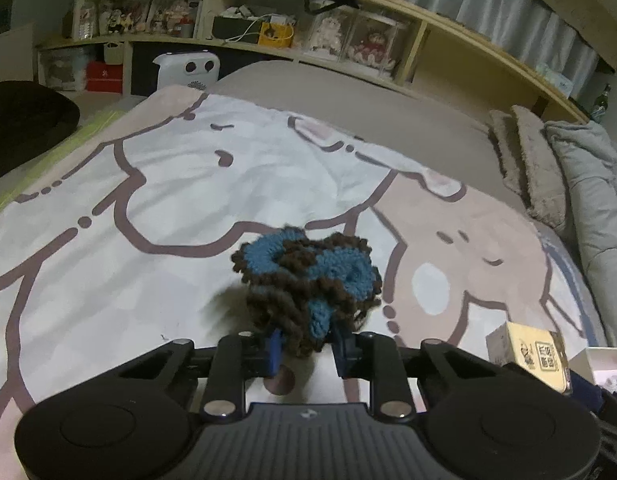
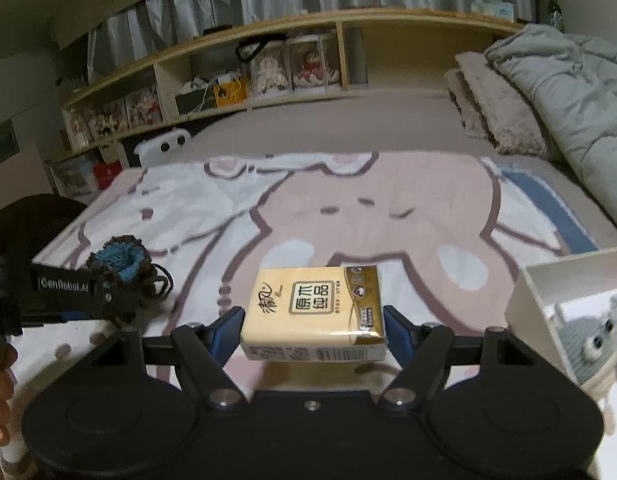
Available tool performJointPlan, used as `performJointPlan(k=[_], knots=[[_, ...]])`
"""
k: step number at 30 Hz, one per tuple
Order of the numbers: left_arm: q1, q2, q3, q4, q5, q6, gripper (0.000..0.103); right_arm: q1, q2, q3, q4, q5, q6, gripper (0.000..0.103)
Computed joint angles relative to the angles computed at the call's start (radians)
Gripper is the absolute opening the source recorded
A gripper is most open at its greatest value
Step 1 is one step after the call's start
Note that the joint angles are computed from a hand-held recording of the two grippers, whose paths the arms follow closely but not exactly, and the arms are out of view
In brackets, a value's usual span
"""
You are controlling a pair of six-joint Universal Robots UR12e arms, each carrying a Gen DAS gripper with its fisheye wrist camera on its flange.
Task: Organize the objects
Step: 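Lift and carry the crochet piece and tissue pack toward the white tray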
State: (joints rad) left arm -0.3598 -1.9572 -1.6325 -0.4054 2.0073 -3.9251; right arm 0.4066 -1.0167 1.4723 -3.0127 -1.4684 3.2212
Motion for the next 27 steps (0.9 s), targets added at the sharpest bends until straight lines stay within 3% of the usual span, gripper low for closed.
performJointPlan(k=[9, 15, 27], knots=[[-0.006, 0.007, 0.004, -0.022, -0.016, 0.019, 0.017, -0.004, -0.022, 0.019, -0.007, -0.005, 0.004, 0.074], [-0.011, 0.012, -0.001, 0.022, -0.012, 0.023, 0.016, -0.008, -0.031, 0.027, -0.013, -0.005, 0.003, 0.074], [-0.048, 0.018, 0.012, 0.117, 0.023, 0.124, 0.016, -0.028, -0.074, 0.043, -0.056, -0.007, 0.005, 0.074]])
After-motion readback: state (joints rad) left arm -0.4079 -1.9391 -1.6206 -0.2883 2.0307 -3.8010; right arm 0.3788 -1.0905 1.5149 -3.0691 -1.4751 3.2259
